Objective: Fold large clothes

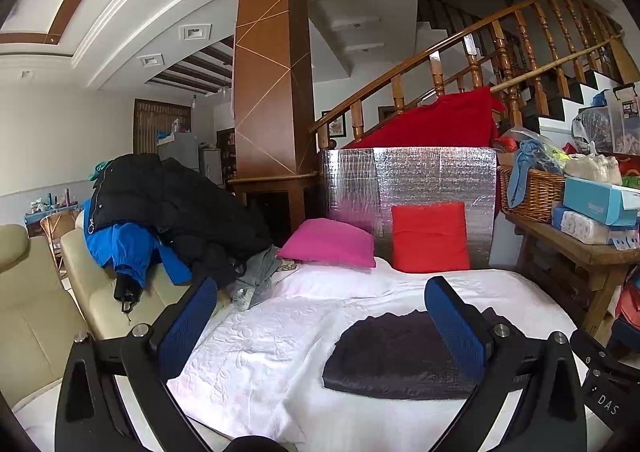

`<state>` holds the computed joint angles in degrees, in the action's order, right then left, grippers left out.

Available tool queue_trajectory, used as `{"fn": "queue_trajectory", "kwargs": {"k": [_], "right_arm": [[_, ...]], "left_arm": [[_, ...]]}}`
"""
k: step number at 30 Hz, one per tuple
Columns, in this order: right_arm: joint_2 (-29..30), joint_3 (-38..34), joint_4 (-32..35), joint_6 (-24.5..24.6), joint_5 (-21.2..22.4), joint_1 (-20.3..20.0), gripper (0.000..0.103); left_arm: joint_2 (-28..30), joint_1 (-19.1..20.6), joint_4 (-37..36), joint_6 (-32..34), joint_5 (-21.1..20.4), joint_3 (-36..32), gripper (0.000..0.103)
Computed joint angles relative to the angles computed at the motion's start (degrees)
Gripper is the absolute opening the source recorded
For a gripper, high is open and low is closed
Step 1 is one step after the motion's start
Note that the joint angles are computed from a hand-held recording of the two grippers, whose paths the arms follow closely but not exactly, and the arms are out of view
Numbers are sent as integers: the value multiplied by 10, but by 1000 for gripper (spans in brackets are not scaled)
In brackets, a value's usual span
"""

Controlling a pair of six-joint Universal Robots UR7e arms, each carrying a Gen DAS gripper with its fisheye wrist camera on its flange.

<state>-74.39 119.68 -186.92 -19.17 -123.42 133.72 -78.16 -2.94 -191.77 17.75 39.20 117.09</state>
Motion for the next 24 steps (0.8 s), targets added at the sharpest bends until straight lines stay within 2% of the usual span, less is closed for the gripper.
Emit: {"fn": "queue_trajectory", "kwargs": {"k": [24], "right_arm": [[5, -5, 2, -8, 0, -1, 78]], "left_arm": [[-2, 0, 0, 7, 4, 0, 103]]}}
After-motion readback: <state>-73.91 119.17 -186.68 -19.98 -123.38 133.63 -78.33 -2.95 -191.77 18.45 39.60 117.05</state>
